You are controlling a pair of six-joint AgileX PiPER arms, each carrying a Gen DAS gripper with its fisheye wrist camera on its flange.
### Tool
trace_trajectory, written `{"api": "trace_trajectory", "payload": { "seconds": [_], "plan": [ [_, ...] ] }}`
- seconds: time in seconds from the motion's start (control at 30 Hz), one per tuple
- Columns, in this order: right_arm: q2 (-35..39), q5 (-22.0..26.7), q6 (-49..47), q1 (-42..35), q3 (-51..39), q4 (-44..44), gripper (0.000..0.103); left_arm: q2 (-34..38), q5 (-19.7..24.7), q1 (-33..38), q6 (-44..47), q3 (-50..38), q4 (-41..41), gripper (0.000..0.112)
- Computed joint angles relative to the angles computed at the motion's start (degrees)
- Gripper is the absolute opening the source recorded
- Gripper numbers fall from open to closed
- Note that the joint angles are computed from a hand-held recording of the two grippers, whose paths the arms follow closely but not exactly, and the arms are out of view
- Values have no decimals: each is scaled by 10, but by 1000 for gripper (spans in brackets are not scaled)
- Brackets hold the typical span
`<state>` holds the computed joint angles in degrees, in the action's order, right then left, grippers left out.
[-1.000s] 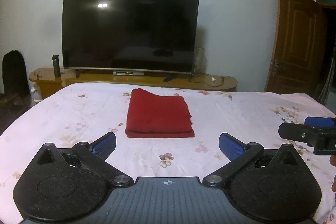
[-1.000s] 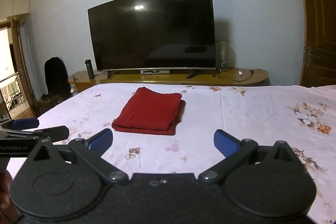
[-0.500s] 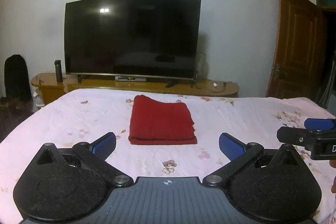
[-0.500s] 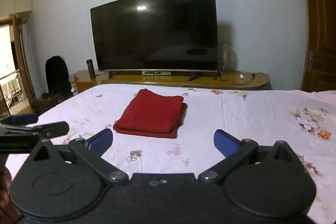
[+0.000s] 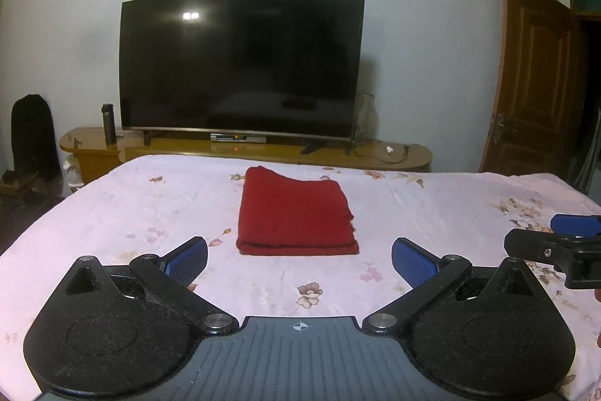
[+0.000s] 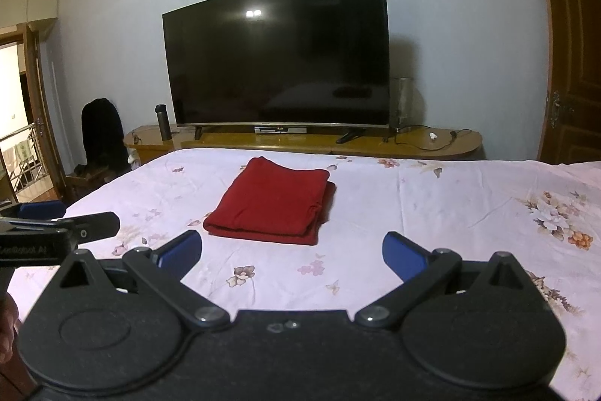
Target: Fold small clothes
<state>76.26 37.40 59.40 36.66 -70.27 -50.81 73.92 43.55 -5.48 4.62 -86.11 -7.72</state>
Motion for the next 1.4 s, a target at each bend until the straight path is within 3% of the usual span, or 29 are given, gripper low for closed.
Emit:
{"api": "trace_trajectory", "payload": {
  "seconds": [1.4],
  "plan": [
    [6,2,29,9,3,-24,102,2,-4,4,20,1,-13,103]
  ]
}}
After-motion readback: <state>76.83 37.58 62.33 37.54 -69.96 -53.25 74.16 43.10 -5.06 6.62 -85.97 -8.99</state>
